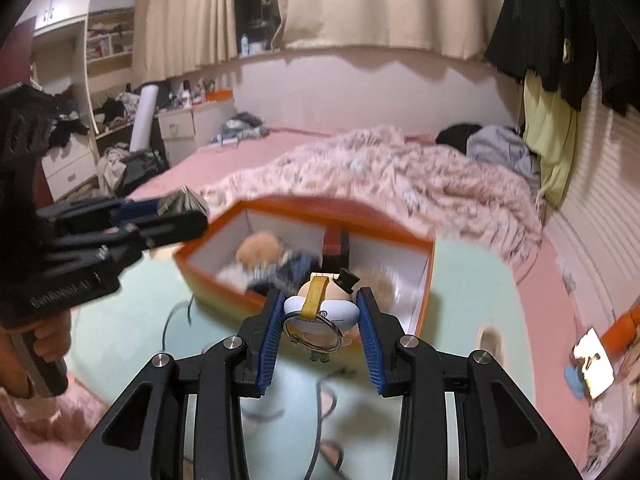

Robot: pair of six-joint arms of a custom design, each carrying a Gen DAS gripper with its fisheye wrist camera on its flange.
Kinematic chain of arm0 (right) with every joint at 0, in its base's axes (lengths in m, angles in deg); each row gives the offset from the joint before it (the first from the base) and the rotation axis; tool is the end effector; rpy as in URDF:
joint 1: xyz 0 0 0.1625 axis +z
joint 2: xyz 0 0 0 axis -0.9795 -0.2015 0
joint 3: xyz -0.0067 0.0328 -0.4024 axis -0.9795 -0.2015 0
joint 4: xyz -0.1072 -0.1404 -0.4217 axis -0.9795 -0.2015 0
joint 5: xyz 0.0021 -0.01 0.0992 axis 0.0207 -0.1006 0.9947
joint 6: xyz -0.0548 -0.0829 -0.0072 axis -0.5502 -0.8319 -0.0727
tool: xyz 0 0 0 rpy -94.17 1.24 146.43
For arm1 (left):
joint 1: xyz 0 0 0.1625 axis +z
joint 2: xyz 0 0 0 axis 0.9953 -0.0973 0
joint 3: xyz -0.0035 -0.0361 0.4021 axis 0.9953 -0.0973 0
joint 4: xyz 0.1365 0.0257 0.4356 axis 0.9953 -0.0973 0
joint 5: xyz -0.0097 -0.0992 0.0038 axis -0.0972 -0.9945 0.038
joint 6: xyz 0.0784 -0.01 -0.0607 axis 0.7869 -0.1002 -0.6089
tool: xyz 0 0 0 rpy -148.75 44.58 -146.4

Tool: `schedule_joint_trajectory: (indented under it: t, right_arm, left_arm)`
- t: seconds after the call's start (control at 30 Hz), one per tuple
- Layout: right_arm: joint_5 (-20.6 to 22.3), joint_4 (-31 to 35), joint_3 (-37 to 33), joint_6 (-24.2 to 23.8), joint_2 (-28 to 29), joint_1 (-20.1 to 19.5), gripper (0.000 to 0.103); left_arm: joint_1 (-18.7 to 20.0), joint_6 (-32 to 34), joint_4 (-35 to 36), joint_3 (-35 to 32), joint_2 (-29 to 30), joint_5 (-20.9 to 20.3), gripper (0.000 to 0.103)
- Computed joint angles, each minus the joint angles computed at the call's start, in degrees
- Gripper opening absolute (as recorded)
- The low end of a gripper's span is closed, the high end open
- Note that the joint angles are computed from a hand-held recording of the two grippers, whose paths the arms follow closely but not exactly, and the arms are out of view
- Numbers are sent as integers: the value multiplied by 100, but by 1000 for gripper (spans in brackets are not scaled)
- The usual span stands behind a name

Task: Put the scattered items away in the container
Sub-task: 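Drop the silver cone in the box with left gripper while right drops the ring figure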

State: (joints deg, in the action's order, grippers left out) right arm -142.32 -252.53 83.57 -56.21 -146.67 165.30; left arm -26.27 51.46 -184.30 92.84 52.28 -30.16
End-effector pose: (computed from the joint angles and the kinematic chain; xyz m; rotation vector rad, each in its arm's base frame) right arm 0.0852 -0.6618 0.2395 0.9224 -2.2714 0.9838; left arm -0.2541 -0.7334 0.0414 1.1040 2.3798 -1.0106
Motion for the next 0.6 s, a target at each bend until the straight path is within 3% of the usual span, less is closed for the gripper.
schedule_joint_trajectory:
  t: [0.13, 0.33, 0.6]
  right_arm:
    - [12, -88, -400, -14, 211, 150, 35]
    - [-213, 218, -1132, 271, 696, 240, 35]
    - [-439, 660, -1460, 649, 1023, 89, 35]
  left_arm:
    - [2, 60, 28, -445, 218, -58, 31]
    - [89, 19, 367, -1127, 685, 174, 31]
    - [244, -201, 831, -1397, 935, 314, 31]
